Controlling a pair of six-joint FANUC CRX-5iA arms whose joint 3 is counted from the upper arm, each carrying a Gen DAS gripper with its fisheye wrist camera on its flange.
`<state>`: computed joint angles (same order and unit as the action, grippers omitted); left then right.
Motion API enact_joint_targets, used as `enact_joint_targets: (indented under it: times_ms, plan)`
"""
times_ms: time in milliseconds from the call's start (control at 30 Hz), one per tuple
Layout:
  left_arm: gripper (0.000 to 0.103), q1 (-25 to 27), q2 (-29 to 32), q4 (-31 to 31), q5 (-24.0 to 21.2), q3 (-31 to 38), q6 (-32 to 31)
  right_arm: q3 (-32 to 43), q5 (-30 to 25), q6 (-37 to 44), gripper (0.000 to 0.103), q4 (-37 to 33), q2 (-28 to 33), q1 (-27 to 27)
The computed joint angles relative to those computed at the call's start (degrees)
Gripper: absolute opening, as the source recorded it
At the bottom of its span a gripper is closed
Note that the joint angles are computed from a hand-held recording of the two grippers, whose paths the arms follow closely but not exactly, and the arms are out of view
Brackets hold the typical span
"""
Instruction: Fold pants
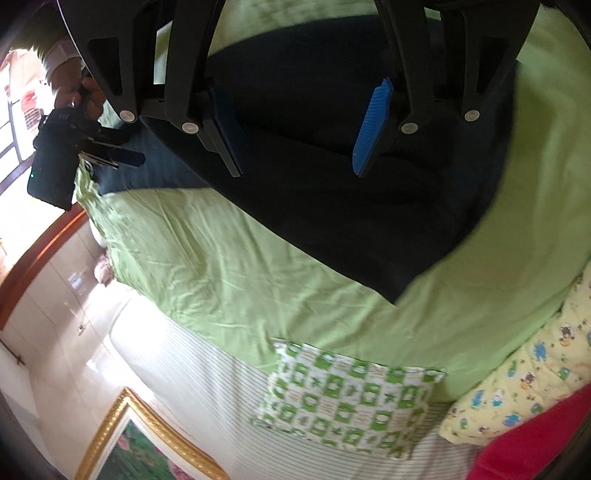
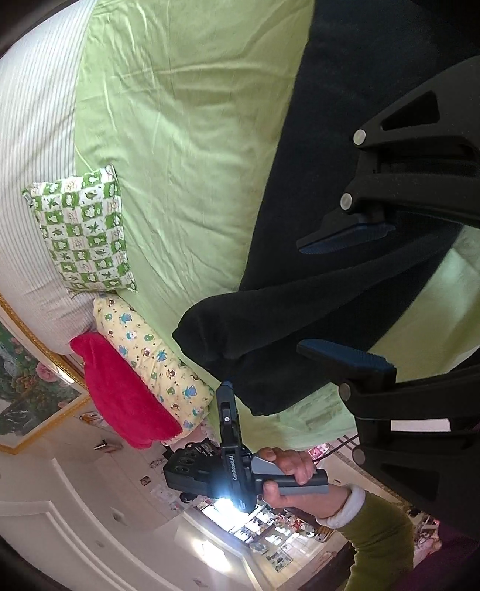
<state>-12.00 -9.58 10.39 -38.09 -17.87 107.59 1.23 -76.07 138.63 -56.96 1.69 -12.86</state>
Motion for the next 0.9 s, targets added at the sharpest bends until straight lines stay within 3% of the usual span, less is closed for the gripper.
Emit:
enact_joint_targets:
  times_ms: [300, 433, 800, 833, 900]
  plan:
    - [0.071, 5.39, 2.73, -1.81, -5.66, 5.06, -3.52, 1.9, 1.26, -2.16, 0.05, 1.94, 1.82, 3.21]
    - [0.076, 7.85, 5.46, 0.88, -7.15, 7.05, -7.4, 2.91, 1.67, -3.06, 0.05, 2.37, 2.87, 4.09]
    - [0.077, 11.86, 14.69, 7.08, -12.16, 11.83, -14.74, 5.25, 1.63, -5.05, 0.05, 4.33, 5.42, 7.37]
    - [0.076, 11.81, 14.83, 7.09, -11.81, 11.7, -14.83, 5.34, 1.65, -5.15, 0.05, 4.59, 5.59, 7.75]
    - [0.061, 11.56, 14.77, 7.29, -10.7, 11.11, -15.73, 5.19, 2.34, -5.09, 0.05, 5.6, 5.67, 8.85]
